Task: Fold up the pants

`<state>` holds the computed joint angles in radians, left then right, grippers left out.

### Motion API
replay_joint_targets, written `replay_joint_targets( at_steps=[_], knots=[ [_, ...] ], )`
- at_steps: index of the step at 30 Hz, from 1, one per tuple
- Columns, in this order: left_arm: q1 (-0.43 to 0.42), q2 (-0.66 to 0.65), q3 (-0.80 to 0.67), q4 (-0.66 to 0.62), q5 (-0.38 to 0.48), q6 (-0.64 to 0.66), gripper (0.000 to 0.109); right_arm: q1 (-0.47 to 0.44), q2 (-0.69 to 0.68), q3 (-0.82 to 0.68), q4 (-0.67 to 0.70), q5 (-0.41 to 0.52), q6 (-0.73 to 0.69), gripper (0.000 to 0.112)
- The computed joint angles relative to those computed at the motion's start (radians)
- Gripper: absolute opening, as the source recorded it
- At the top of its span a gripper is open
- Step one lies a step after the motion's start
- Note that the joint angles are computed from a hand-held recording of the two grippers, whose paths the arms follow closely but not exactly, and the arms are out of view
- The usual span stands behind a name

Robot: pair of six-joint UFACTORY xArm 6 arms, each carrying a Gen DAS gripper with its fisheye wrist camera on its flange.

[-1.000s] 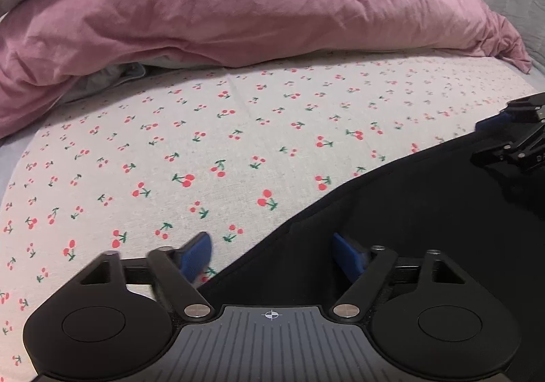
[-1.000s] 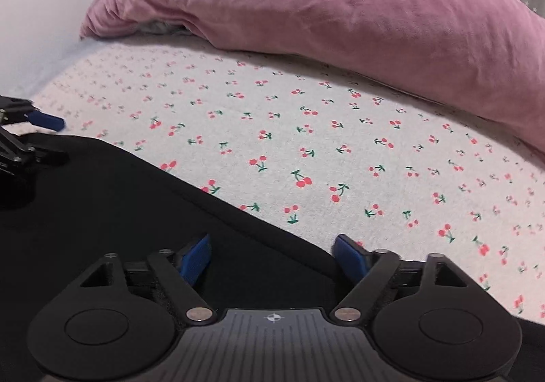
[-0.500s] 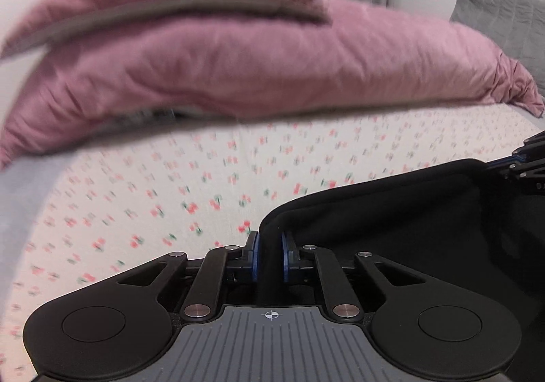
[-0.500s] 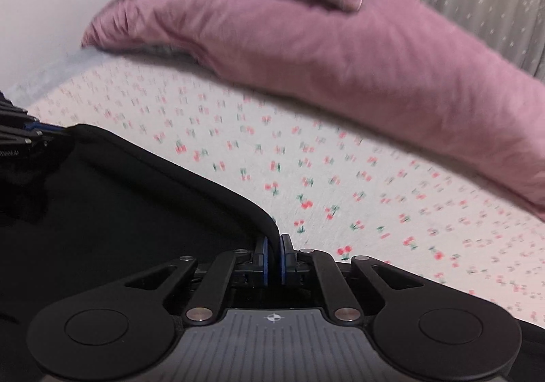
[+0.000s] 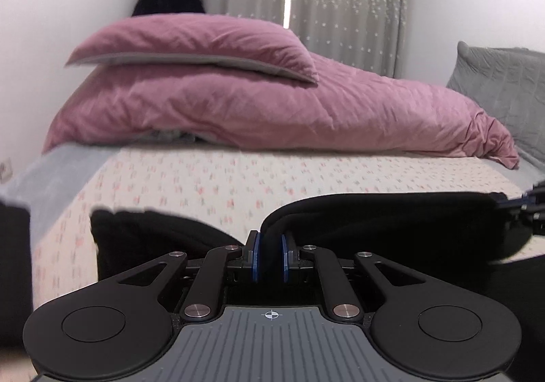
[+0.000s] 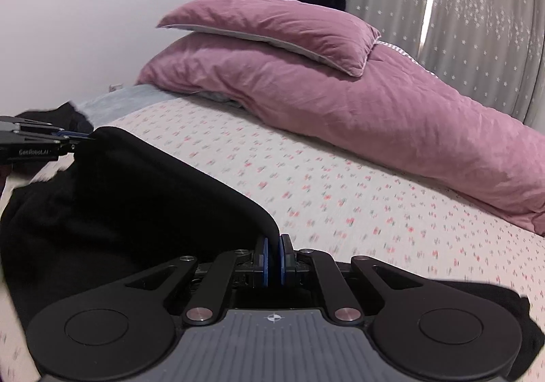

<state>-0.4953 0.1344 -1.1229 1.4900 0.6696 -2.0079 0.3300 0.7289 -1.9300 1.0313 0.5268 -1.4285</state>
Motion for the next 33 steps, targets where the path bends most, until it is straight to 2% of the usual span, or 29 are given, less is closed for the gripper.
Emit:
replay_joint_targets(
  at_steps=[3, 6, 10, 11, 15, 17, 18, 19, 20, 21, 23, 25, 26, 33],
  knots=[
    [-0.059, -0.017, 0.049, -0.049, 0.037, -0.046, 0.011, -0.006, -0.087, 0.157, 0.086, -0.015, -0.106, 0.006],
    [-0.109, -0.012, 0.084, -0.102, 0.066, -0.082, 0.011, -0.011, -0.126, 0.257, 0.118, -0.016, -0.15, 0.006],
    [-0.144, 0.002, 0.123, -0.138, 0.062, -0.133, 0.013, -0.014, -0.109, 0.305, 0.089, -0.01, -0.121, 0.007],
    [-0.157, 0.001, 0.13, -0.14, 0.075, -0.134, 0.017, -0.015, -0.111, 0.324, 0.106, -0.012, -0.132, 0.008],
    [-0.179, -0.004, 0.146, -0.116, 0.102, -0.144, 0.019, -0.022, -0.107, 0.344, 0.204, 0.001, -0.201, 0.013],
    [-0.184, -0.019, 0.162, -0.102, 0.102, -0.179, 0.029, -0.029, -0.116, 0.344, 0.187, 0.025, -0.175, 0.02],
    [-0.189, -0.026, 0.168, -0.105, 0.101, -0.197, 0.034, -0.036, -0.121, 0.347, 0.195, 0.042, -0.164, 0.028],
    [-0.193, -0.036, 0.176, -0.101, 0.102, -0.228, 0.05, -0.047, -0.126, 0.348, 0.194, 0.072, -0.139, 0.037],
    [-0.199, -0.047, 0.186, -0.087, 0.109, -0.272, 0.071, -0.061, -0.127, 0.341, 0.186, 0.108, -0.101, 0.041],
    [-0.211, -0.053, 0.193, -0.075, 0.129, -0.31, 0.077, -0.072, -0.128, 0.336, 0.181, 0.136, -0.066, 0.044],
    [-0.227, -0.063, 0.201, -0.058, 0.17, -0.357, 0.079, -0.085, -0.14, 0.344, 0.198, 0.15, -0.04, 0.05],
    [-0.235, -0.062, 0.2, -0.062, 0.209, -0.375, 0.079, -0.1, -0.139, 0.333, 0.232, 0.163, -0.06, 0.066],
    [-0.24, -0.057, 0.194, -0.07, 0.231, -0.388, 0.08, -0.103, -0.138, 0.331, 0.247, 0.156, -0.069, 0.069],
    [-0.221, -0.062, 0.214, -0.091, 0.282, -0.595, 0.081, -0.096, -0.05, 0.215, 0.32, 0.03, 0.028, 0.07]
  ],
)
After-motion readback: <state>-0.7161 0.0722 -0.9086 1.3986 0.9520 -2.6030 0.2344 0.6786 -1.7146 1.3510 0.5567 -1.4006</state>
